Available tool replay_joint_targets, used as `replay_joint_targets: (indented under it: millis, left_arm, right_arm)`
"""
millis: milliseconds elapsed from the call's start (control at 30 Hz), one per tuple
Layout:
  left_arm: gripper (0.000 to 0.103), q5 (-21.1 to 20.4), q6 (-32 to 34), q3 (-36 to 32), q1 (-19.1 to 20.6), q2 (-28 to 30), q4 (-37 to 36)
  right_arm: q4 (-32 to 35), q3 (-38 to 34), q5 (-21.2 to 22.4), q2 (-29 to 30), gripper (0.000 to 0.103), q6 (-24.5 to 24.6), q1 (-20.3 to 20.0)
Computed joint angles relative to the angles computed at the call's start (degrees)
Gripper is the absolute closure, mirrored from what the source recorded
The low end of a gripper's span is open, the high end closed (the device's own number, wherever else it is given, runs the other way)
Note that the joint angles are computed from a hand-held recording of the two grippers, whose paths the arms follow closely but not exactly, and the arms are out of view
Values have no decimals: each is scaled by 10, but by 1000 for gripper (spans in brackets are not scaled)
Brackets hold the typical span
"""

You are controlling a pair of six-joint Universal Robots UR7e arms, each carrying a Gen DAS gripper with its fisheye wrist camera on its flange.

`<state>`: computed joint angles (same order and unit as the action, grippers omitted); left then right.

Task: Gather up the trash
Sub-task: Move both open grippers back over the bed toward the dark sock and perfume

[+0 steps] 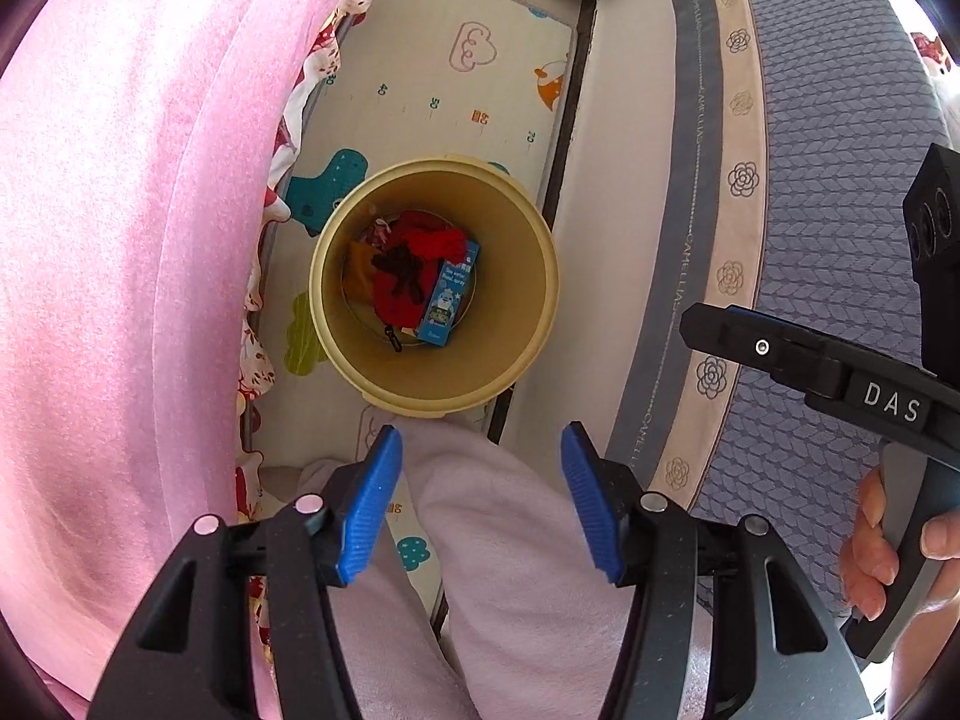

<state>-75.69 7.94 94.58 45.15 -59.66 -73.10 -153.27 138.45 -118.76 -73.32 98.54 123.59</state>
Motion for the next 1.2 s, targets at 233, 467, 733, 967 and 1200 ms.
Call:
replay_joint_targets:
  millis: [233, 467, 733, 967, 1200]
  left_arm:
    - [48, -12, 4, -25, 18, -4, -10]
    - [48, 0, -2, -80, 55, -10, 1]
    - [48, 50, -13, -195, 117, -7, 23]
    - [46, 100, -42, -334, 184, 15, 54]
    - [46, 144, -48, -521, 242, 75, 83]
  right_arm:
    - [78, -59, -7, 10, 51, -21, 4]
    - [127, -161, -11, 72, 51, -85, -1]
    - [170, -336, 3, 199, 51, -206, -10]
    - [250, -544, 8, 334, 51, -303, -8]
    - [345, -800, 12, 486, 51, -405, -4]
